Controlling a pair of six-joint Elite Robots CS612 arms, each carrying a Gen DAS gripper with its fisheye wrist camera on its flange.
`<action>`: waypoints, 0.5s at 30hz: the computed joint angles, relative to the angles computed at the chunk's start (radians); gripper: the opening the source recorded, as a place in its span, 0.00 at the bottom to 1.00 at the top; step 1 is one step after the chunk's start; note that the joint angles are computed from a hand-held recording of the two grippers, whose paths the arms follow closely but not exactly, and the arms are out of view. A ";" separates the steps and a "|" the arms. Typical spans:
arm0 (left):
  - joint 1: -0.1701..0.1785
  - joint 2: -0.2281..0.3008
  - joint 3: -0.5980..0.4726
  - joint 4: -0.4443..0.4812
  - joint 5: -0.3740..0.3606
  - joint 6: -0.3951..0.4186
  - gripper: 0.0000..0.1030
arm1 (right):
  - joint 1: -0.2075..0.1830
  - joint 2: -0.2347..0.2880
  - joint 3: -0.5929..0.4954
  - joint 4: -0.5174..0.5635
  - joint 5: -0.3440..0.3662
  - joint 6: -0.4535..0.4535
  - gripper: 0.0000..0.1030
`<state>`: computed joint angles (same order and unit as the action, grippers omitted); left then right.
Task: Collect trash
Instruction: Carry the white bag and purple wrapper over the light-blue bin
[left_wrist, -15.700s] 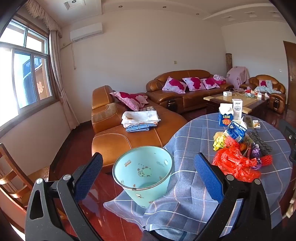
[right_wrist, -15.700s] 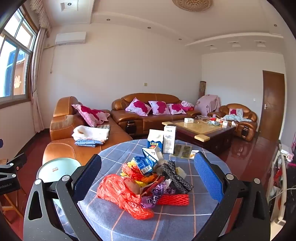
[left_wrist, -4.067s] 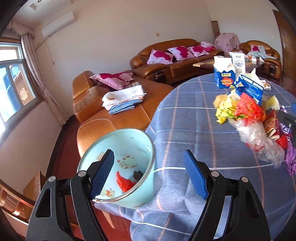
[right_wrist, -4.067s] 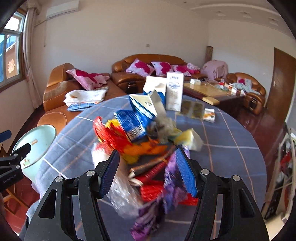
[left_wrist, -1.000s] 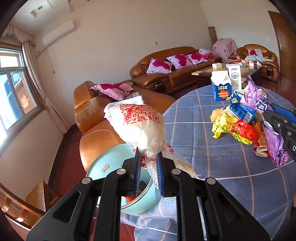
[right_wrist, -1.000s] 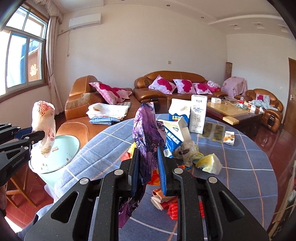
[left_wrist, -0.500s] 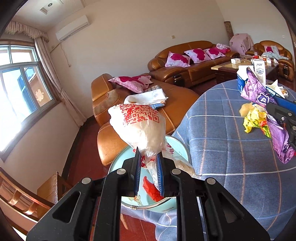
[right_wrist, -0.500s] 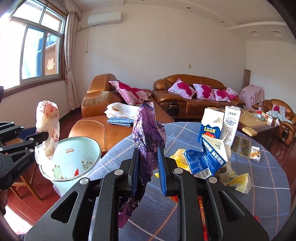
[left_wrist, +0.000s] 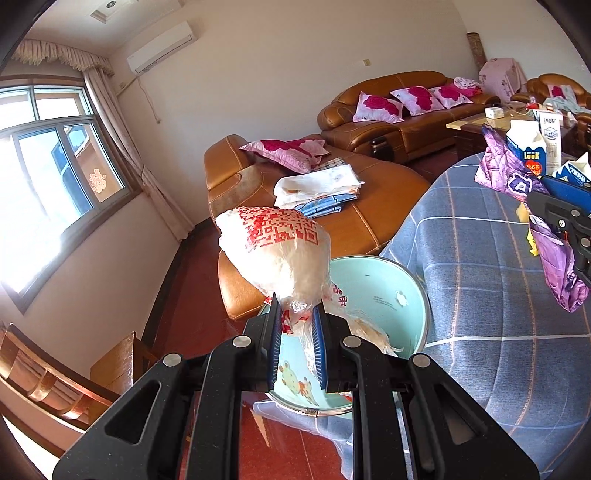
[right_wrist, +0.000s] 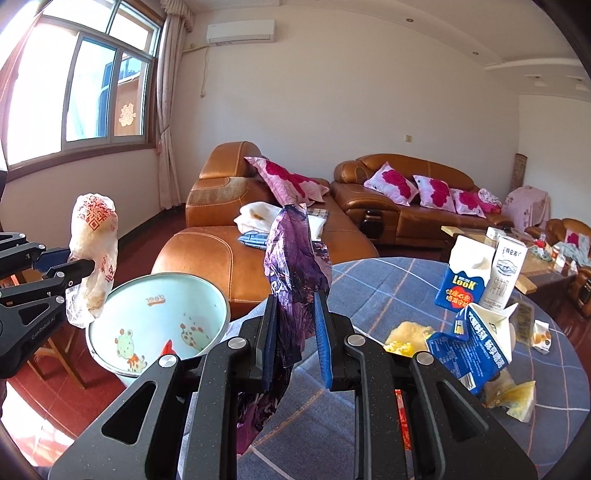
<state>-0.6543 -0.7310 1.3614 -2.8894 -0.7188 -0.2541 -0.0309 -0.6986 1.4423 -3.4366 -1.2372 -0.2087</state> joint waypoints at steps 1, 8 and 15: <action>0.000 0.000 0.000 0.005 0.004 -0.003 0.15 | 0.002 0.003 -0.005 0.003 0.003 -0.005 0.19; 0.008 0.001 -0.002 0.038 0.016 -0.022 0.15 | 0.013 0.018 -0.032 0.021 0.022 -0.029 0.19; 0.015 0.002 -0.004 0.070 0.035 -0.046 0.15 | 0.023 0.035 -0.067 0.040 0.045 -0.049 0.19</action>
